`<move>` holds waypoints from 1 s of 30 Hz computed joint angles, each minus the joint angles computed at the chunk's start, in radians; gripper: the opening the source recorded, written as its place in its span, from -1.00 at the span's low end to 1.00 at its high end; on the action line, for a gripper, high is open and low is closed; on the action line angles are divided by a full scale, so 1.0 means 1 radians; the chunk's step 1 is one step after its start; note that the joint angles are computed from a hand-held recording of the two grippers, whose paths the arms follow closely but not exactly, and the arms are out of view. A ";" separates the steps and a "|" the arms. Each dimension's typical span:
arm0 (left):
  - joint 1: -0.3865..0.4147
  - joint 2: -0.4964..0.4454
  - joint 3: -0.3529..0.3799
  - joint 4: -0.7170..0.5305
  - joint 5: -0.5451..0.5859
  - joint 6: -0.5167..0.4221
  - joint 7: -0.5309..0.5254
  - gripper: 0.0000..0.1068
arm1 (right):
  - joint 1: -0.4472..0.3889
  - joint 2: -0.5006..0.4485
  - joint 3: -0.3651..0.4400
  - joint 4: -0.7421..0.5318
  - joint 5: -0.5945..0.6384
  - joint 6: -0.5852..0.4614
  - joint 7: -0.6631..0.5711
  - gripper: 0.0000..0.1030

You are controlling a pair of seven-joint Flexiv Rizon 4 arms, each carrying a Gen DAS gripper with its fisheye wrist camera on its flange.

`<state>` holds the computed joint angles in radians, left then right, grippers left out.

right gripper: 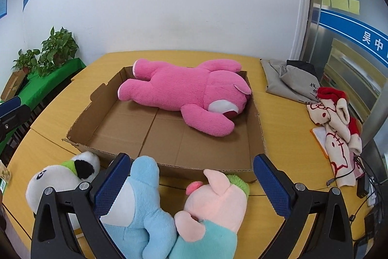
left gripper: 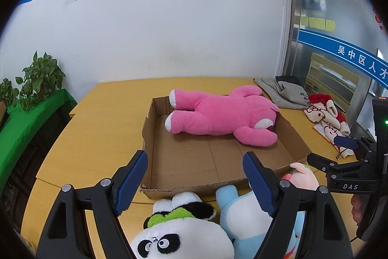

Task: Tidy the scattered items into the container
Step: 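Withdraw both grippers from the box toward the remaining plush toys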

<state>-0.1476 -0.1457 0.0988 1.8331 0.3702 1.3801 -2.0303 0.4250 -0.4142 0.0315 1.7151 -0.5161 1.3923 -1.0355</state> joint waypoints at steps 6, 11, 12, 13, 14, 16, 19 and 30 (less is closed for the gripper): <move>-0.014 -0.021 0.002 -0.014 0.014 -0.011 -0.020 0.51 | 0.014 0.010 -0.025 0.029 -0.035 0.004 0.031 0.99; -0.023 -0.038 0.005 -0.027 0.013 -0.013 -0.018 0.51 | 0.015 0.012 -0.031 0.039 -0.047 0.009 0.054 0.99; -0.024 -0.041 0.005 -0.028 0.010 -0.011 -0.013 0.51 | 0.017 0.013 -0.036 0.042 -0.054 0.012 0.060 0.99; -0.021 -0.044 0.001 -0.027 0.000 -0.006 -0.002 0.51 | 0.020 0.013 -0.042 0.045 -0.062 0.014 0.068 0.99; -0.018 -0.047 -0.002 -0.024 -0.012 -0.001 0.011 0.51 | 0.021 0.013 -0.045 0.047 -0.068 0.015 0.073 0.99; -0.018 -0.052 -0.004 -0.020 -0.031 0.005 0.029 0.51 | 0.017 0.011 -0.041 0.046 -0.070 0.012 0.075 0.99; -0.019 -0.058 -0.003 -0.013 -0.056 0.009 0.054 0.51 | 0.012 0.007 -0.036 0.042 -0.070 0.005 0.074 0.99; -0.015 -0.073 -0.006 0.011 -0.143 0.030 0.130 0.51 | 0.011 -0.005 -0.032 0.029 -0.072 -0.014 0.077 0.99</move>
<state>-0.1626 -0.2191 0.0929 1.8446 0.2271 1.4101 -1.9005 0.4359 -0.4195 0.0000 1.7445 -0.5879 1.3780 -0.9587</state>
